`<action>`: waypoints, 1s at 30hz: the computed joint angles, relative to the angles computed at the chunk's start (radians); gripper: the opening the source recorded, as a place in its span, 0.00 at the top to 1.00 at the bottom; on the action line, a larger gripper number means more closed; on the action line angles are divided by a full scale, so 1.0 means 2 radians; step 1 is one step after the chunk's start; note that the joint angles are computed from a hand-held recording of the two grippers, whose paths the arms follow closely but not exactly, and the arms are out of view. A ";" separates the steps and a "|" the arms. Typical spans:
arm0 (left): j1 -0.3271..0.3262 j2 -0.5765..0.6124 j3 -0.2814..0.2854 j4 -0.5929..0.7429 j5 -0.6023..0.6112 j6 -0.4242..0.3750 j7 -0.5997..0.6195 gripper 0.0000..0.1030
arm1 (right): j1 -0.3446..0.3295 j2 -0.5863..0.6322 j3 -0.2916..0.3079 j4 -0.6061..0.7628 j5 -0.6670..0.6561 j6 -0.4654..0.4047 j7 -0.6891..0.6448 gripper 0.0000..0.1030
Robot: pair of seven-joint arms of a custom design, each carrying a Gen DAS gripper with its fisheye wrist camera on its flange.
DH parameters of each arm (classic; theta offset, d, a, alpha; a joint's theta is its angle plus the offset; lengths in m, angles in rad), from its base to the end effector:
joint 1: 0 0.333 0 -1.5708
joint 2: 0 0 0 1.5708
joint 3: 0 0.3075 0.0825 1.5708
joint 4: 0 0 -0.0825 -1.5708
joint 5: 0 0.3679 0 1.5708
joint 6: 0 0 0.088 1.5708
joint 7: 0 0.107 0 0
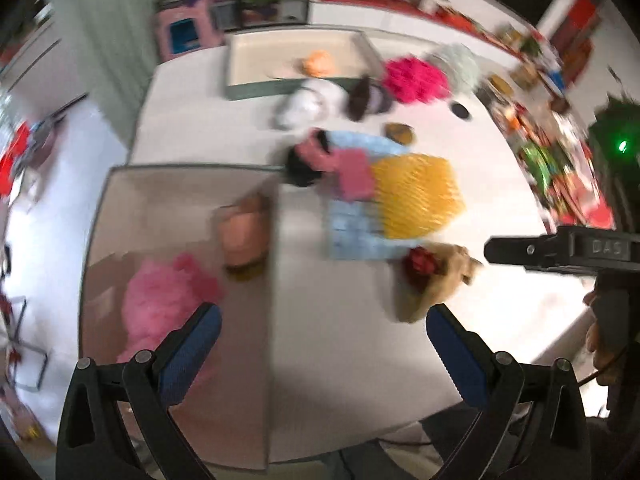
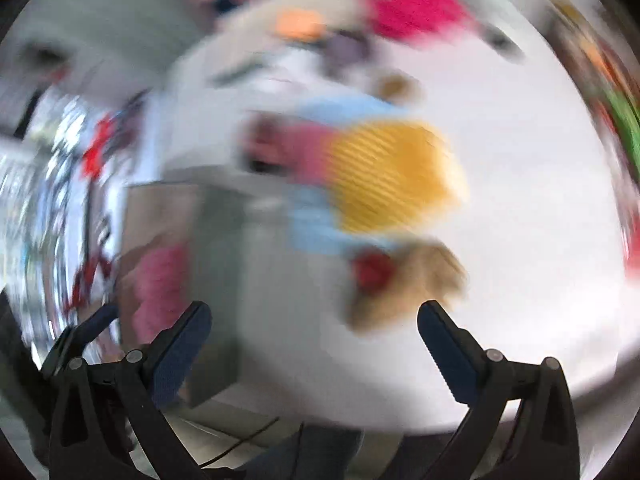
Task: Organize soft objects
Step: 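Move both open tools toward the red rose and tan cloth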
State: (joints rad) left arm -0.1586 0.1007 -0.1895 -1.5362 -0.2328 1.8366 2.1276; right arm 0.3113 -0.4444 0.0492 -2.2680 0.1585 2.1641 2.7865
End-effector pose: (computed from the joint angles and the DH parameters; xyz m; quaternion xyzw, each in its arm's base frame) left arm 0.5528 -0.2142 0.6048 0.3420 -0.9262 0.1590 0.0005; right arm 0.4068 0.1630 0.5626 -0.3133 0.9324 0.0618 0.1690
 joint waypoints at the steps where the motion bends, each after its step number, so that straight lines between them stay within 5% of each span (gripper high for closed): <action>1: -0.005 0.000 -0.004 -0.001 0.010 -0.001 -0.003 0.00 | -0.002 -0.019 0.000 -0.022 0.009 -0.001 0.016 0.00; 7: -0.025 0.023 -0.011 0.031 0.039 -0.041 -0.028 0.00 | -0.004 -0.104 -0.013 -0.097 0.050 -0.057 0.073 0.00; 23: -0.060 0.059 -0.019 0.044 0.069 -0.123 -0.087 0.00 | -0.002 -0.208 -0.013 -0.179 0.070 -0.063 0.116 0.00; 30: -0.091 0.032 -0.034 -0.031 0.103 -0.044 -0.092 0.00 | 0.010 -0.251 -0.021 -0.221 0.087 -0.065 0.129 0.00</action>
